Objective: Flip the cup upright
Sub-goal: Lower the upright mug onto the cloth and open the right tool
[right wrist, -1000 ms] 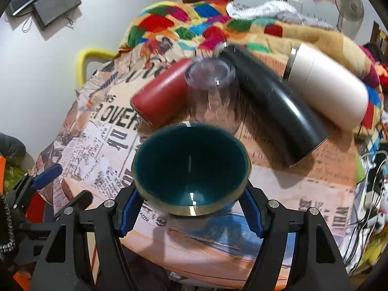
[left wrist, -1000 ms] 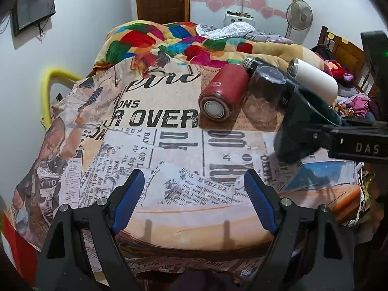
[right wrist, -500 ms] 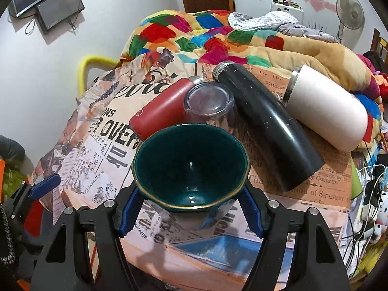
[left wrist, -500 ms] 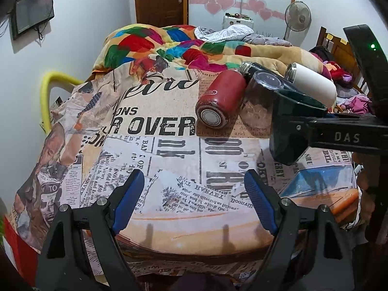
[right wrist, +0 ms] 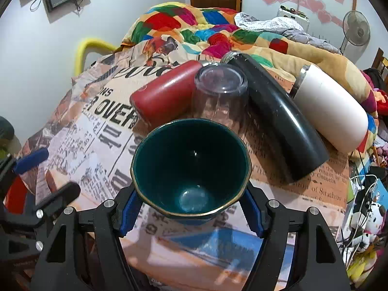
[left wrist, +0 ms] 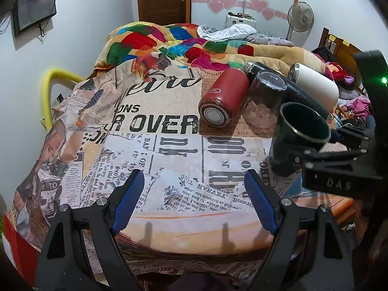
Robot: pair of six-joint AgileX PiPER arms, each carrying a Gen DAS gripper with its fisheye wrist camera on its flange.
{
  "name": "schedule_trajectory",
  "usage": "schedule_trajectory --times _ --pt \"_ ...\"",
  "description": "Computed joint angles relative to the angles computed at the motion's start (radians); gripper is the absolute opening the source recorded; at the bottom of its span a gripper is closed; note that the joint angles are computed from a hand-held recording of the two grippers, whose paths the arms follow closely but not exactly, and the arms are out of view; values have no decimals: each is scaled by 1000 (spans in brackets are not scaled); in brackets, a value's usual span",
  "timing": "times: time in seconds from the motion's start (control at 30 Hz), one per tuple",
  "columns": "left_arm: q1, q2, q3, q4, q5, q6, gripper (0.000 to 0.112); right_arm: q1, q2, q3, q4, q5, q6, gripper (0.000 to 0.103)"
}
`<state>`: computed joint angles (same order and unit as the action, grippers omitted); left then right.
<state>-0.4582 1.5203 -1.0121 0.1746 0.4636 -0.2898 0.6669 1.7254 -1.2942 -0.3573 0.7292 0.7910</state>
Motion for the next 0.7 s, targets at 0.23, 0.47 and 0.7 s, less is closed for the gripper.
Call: schedule_trajectory --times 0.23,0.47,0.7 --pt "-15 -46 16 31 20 -35 84 -2 -15 21 64 3 -27 72" --pt "-46 -138 11 49 67 -59 84 24 -123 67 55 17 7 72" --pt "-161 -300 -53 163 137 -180 84 230 -373 73 -295 183 296 72"
